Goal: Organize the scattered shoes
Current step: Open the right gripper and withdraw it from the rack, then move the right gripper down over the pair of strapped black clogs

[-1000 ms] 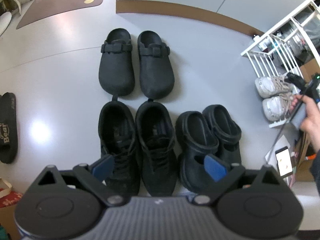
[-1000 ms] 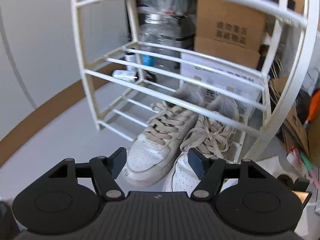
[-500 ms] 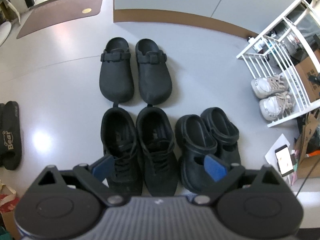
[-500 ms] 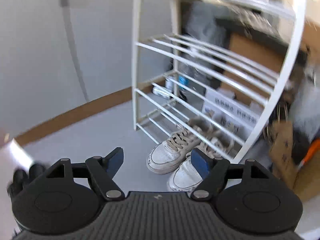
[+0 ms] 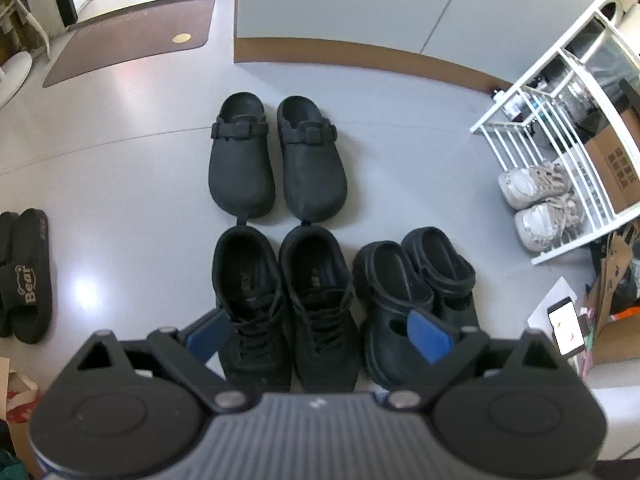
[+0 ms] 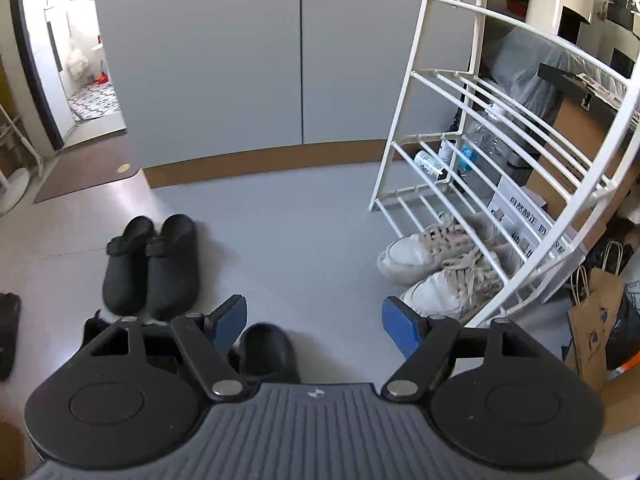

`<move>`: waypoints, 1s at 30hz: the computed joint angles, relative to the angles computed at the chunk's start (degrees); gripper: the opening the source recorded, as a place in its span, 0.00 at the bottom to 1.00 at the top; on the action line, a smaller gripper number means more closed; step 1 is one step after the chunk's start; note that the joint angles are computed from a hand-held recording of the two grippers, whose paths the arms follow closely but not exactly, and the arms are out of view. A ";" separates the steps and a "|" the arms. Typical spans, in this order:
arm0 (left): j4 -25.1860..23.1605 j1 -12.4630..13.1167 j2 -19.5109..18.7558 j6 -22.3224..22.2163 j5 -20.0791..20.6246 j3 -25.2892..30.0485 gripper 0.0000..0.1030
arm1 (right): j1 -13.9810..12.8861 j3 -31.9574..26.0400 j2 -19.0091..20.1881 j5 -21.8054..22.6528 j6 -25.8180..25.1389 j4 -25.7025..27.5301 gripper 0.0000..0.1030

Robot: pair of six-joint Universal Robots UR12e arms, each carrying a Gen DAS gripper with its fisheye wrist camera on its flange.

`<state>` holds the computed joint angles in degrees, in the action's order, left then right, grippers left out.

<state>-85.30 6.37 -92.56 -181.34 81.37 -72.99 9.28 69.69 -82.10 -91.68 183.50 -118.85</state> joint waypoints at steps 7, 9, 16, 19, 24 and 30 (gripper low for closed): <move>-0.06 0.29 1.18 1.23 -0.90 -0.94 0.95 | 3.38 4.18 -2.56 -4.87 -4.92 -1.47 0.83; -0.03 0.26 1.41 1.38 -1.12 -0.95 0.95 | 3.73 5.09 -2.93 -4.08 -5.91 -1.38 0.83; -0.43 -0.24 1.31 0.73 -1.13 -0.42 0.95 | 3.48 6.82 -3.24 0.83 -8.17 1.96 0.83; -0.58 -0.55 1.29 0.74 -0.83 -0.37 0.95 | 3.16 7.46 -3.59 2.59 -7.06 3.36 0.83; -0.77 -1.31 0.86 1.48 0.84 -0.42 0.95 | 2.50 8.58 -3.89 5.75 -6.75 4.31 0.83; -2.40 -1.72 0.59 2.03 1.69 -0.75 0.95 | 1.89 9.74 -4.20 9.52 -7.67 4.80 0.83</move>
